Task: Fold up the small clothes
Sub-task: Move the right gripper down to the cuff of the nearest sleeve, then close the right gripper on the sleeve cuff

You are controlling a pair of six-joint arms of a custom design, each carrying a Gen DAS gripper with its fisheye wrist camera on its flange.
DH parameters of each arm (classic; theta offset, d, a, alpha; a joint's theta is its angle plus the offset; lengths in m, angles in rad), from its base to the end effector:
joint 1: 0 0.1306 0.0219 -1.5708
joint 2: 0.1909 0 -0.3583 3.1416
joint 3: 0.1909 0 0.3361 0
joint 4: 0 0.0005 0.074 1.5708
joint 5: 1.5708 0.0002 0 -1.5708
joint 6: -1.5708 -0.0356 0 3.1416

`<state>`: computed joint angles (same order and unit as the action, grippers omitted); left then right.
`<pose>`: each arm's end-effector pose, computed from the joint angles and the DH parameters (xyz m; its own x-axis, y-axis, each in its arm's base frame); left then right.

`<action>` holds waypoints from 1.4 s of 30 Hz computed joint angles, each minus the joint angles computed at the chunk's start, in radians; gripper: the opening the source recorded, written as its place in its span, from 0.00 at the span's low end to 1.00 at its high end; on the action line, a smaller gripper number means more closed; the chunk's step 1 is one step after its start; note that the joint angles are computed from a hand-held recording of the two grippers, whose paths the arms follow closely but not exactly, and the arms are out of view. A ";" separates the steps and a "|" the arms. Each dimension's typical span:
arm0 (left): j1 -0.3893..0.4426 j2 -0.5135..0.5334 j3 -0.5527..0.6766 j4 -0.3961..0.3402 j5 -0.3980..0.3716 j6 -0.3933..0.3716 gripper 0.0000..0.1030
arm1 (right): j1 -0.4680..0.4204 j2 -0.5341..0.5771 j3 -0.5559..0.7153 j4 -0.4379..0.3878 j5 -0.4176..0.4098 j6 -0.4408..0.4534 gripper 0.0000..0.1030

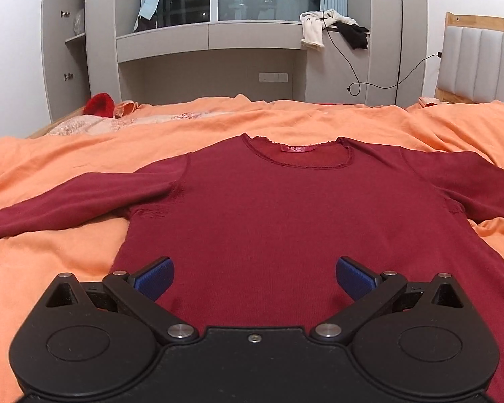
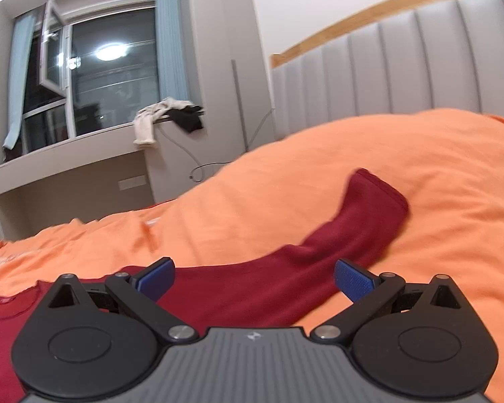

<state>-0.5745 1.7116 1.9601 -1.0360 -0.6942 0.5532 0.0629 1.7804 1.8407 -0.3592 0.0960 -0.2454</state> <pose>0.4618 -0.2724 0.4801 -0.5265 -0.1402 -0.8386 -0.2796 0.9600 0.0150 0.6007 0.0339 0.4484 -0.2781 0.2248 -0.9339 0.0994 0.9737 0.2048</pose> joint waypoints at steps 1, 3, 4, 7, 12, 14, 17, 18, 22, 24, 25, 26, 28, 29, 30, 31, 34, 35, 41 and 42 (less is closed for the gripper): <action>0.001 0.005 0.006 -0.001 0.002 0.003 0.99 | -0.007 0.006 0.003 -0.006 -0.009 0.013 1.00; 0.001 0.019 0.021 -0.006 0.005 0.005 0.99 | -0.015 0.010 0.000 -0.014 -0.022 0.051 1.00; 0.000 0.026 0.029 -0.012 0.006 0.007 0.99 | -0.018 0.011 -0.002 -0.023 -0.024 0.072 1.00; -0.005 0.040 0.040 -0.017 0.011 0.008 0.99 | -0.020 0.016 0.004 -0.070 -0.002 0.082 1.00; -0.024 0.064 0.048 -0.021 -0.008 -0.019 0.99 | -0.062 -0.004 -0.024 -0.067 -0.103 -0.016 1.00; -0.030 0.077 0.057 -0.029 -0.016 -0.028 0.99 | -0.074 -0.006 -0.034 -0.045 -0.119 -0.040 1.00; -0.034 0.091 0.068 -0.038 -0.026 -0.035 0.99 | -0.075 0.010 -0.010 -0.046 -0.053 -0.039 1.00; -0.034 0.094 0.071 -0.042 -0.026 -0.034 0.99 | -0.076 0.017 0.004 -0.054 -0.036 -0.044 1.00; -0.031 0.102 0.080 -0.052 -0.019 -0.027 1.00 | -0.078 0.064 0.093 -0.131 0.007 -0.077 1.00; -0.031 0.100 0.077 -0.049 -0.018 -0.025 1.00 | -0.074 0.079 0.122 -0.152 0.032 -0.065 1.00; -0.031 0.098 0.073 -0.046 -0.016 -0.024 1.00 | -0.070 0.086 0.133 -0.160 0.043 -0.055 1.00; -0.031 0.098 0.072 -0.046 -0.015 -0.022 1.00 | -0.066 0.094 0.146 -0.168 0.052 -0.044 1.00; -0.030 0.097 0.069 -0.043 -0.013 -0.019 1.00 | -0.058 0.108 0.169 -0.180 0.070 -0.017 1.00; -0.031 0.098 0.069 -0.043 -0.013 -0.018 1.00 | -0.055 0.113 0.174 -0.179 0.074 -0.005 1.00; -0.030 0.099 0.068 -0.042 -0.012 -0.019 1.00 | -0.053 0.120 0.186 -0.186 0.078 -0.001 1.00; -0.030 0.099 0.067 -0.041 -0.013 -0.020 0.99 | -0.051 0.127 0.198 -0.192 0.080 -0.001 1.00; -0.031 0.102 0.069 -0.041 -0.016 -0.024 1.00 | -0.052 0.141 0.220 -0.202 0.086 -0.010 0.98; -0.031 0.103 0.070 -0.041 -0.018 -0.026 1.00 | -0.054 0.144 0.226 -0.206 0.084 -0.014 0.97; -0.032 0.103 0.070 -0.041 -0.019 -0.026 1.00 | -0.056 0.164 0.259 -0.227 0.101 -0.044 0.89; -0.032 0.103 0.069 -0.040 -0.019 -0.025 1.00 | -0.056 0.169 0.266 -0.229 0.106 -0.046 0.88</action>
<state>-0.6062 1.8147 2.0295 -1.0763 -0.7128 0.5278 0.0072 1.9491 2.1067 -0.5878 0.2023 -0.2910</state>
